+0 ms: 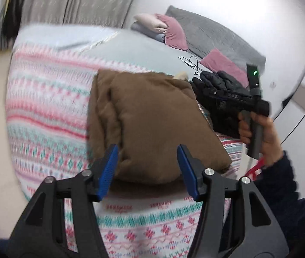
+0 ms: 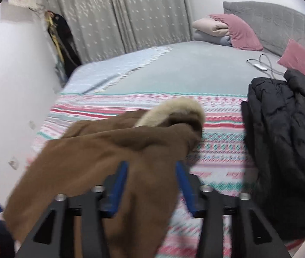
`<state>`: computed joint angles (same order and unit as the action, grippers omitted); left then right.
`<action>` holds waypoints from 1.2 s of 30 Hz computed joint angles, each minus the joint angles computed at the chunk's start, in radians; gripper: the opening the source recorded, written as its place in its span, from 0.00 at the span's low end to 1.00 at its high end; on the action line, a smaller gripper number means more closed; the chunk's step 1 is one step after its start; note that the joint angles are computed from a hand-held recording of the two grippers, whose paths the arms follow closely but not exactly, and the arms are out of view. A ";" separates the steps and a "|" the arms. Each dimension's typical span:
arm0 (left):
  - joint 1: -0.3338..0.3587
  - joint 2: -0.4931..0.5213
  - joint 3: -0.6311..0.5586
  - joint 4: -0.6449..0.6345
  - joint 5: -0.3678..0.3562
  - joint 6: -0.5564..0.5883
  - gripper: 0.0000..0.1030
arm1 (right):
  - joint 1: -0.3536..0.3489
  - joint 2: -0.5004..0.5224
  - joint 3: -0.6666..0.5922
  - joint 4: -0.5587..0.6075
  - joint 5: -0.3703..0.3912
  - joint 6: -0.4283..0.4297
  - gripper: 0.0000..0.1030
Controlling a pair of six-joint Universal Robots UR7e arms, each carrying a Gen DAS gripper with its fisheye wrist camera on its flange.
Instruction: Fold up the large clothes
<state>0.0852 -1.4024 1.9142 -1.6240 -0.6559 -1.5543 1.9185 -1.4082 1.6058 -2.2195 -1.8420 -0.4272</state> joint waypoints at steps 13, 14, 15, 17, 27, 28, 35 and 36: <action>0.195 0.073 -0.057 0.020 -0.073 0.041 0.12 | 0.090 -0.217 0.255 0.038 -0.032 0.049 0.24; 0.194 0.074 -0.049 0.034 -0.082 0.027 0.10 | 0.093 -0.233 0.283 0.040 -0.042 0.044 0.24; 0.194 0.079 -0.047 0.050 -0.091 0.016 0.10 | 0.094 -0.245 0.305 0.031 -0.052 0.042 0.25; 0.194 0.081 -0.037 0.059 -0.104 -0.005 0.10 | 0.096 -0.266 0.361 -0.043 -0.080 0.016 0.25; 0.199 0.122 -0.049 0.117 -0.082 -0.043 0.10 | 0.096 -0.283 0.497 -0.261 -0.150 -0.036 0.24; 0.197 0.122 -0.047 0.118 -0.077 -0.040 0.10 | 0.099 -0.282 0.502 -0.273 -0.159 -0.039 0.24; 0.194 0.123 -0.040 0.125 -0.058 -0.046 0.10 | 0.073 -0.240 0.335 -0.056 -0.066 0.039 0.26; 0.193 0.128 -0.046 0.134 -0.057 -0.051 0.09 | 0.086 -0.218 0.318 -0.076 -0.093 0.035 0.26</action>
<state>0.2786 -1.2741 1.8686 -1.4898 -0.7131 -1.6052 2.0041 -1.6263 1.9234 -2.2956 -1.9355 -0.3925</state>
